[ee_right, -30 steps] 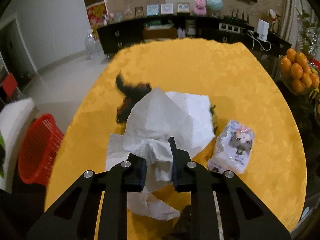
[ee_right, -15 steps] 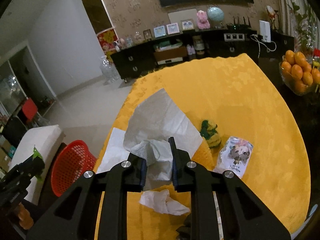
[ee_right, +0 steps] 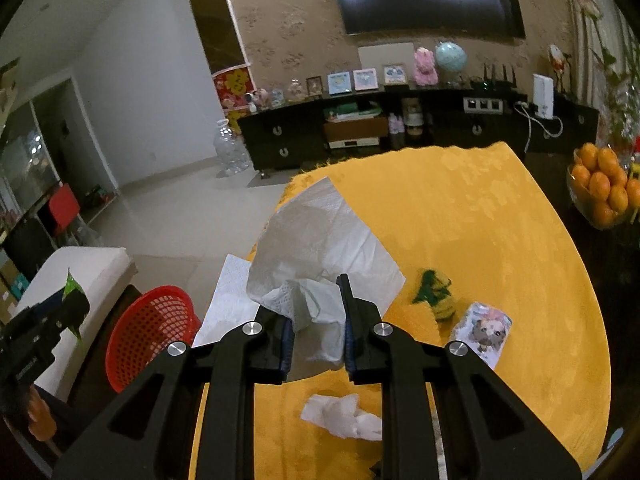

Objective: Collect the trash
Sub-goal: 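Lift the packet and tissues and carry both toward the red wastebasket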

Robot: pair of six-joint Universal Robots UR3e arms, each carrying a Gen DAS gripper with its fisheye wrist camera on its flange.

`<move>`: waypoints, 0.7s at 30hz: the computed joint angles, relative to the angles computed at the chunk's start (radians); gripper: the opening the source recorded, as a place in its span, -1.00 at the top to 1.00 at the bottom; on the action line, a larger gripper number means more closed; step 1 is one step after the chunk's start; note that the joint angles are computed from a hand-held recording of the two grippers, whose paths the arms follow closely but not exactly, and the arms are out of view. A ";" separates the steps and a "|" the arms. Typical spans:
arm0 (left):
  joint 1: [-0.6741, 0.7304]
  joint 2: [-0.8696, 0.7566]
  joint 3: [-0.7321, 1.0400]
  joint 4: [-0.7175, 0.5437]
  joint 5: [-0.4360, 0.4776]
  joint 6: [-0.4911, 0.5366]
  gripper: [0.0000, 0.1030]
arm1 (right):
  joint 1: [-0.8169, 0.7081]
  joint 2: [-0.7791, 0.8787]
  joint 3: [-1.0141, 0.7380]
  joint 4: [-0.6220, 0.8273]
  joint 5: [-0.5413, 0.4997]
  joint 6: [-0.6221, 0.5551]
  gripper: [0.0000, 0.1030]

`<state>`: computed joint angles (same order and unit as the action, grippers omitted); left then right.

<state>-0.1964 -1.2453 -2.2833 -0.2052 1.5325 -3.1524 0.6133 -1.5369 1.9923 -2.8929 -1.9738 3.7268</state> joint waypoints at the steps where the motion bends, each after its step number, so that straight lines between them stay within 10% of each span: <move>1: 0.009 0.007 0.000 -0.005 -0.004 0.001 0.13 | 0.008 0.011 -0.015 0.003 -0.004 -0.002 0.62; 21: 0.303 0.050 0.085 -0.080 -0.091 0.117 0.13 | 0.067 0.415 -0.700 0.159 0.118 -0.248 0.62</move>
<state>0.1066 -1.1950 -2.1978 -0.2847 1.4416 -3.0355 0.6800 -1.1224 1.2925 -2.7340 -1.8561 3.4791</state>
